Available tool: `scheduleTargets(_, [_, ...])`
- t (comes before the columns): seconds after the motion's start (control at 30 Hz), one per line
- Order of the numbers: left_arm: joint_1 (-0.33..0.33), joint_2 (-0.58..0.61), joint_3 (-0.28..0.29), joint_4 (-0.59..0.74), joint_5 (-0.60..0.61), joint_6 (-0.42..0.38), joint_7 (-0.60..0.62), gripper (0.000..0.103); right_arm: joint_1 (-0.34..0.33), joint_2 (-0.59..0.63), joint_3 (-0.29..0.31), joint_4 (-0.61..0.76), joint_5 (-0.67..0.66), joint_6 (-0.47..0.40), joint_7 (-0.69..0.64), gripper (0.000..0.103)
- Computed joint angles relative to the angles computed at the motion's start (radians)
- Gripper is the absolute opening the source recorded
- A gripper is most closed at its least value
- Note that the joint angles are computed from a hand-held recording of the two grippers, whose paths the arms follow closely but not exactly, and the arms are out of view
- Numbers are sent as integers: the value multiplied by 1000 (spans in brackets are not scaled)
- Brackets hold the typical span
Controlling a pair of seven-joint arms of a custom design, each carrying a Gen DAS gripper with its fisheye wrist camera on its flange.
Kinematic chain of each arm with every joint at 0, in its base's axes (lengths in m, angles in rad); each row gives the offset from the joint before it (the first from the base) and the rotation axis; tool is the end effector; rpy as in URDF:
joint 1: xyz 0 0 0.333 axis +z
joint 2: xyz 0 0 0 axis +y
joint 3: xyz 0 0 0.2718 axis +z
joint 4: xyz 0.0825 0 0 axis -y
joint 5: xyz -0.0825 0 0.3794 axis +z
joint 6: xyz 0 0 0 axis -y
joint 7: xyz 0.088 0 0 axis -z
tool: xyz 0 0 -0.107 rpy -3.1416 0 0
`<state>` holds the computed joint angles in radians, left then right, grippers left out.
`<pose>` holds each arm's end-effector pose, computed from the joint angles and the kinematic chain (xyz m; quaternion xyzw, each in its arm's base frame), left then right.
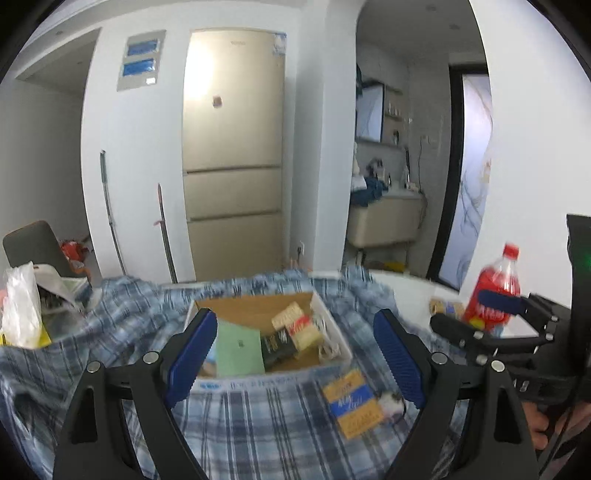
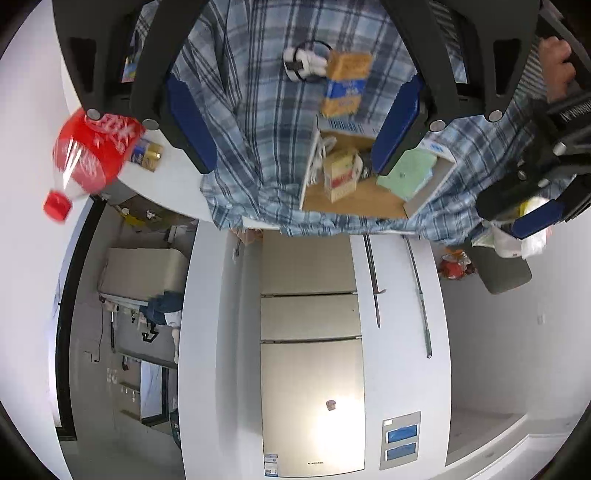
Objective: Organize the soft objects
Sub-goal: 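Withdraw both grippers and move the right gripper toward the blue-yellow Liqun pack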
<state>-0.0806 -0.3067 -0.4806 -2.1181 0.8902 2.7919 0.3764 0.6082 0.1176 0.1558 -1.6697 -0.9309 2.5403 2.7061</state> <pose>0.4151 -0.3325 0.5790 -0.5563 0.6328 -0.4197 0.3377 0.4575 0.4448 0.5707 -0.6749 0.5492 -0.3059 0.3864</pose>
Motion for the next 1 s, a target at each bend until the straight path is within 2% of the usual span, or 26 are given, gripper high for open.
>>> scheduleTargets(0.13, [-23, 4, 10, -39, -41, 3, 48, 88, -18, -47, 0, -100, -3, 23, 21, 85])
scheduleTargets(0.33, [-12, 44, 16, -73, -27, 58, 9, 88, -54, -64, 7, -167, 33, 28, 34, 85])
scheduleTargets(0.4, [0, 68, 5, -70, 15, 52, -18, 88, -62, -54, 8, -168, 62, 33, 20, 85])
scheduleTargets(0.53, [-46, 127, 50, -68, -16, 36, 11, 88, -60, -26, 10, -151, 100, 34, -26, 85])
scheduleTargets(0.73, [-107, 167, 91, -43, 41, -8, 4, 88, -55, -12, 1, -153, 135, 50, -48, 85])
scheduleTargets(0.9, [-144, 192, 116, -31, 48, -4, 17, 88, -60, -2, -3, -179, 183, 90, -67, 85])
scheduleTargets(1.0, [-151, 190, 121, -31, 111, 12, -32, 88, -67, 7, -2, -186, 250, 118, -118, 85])
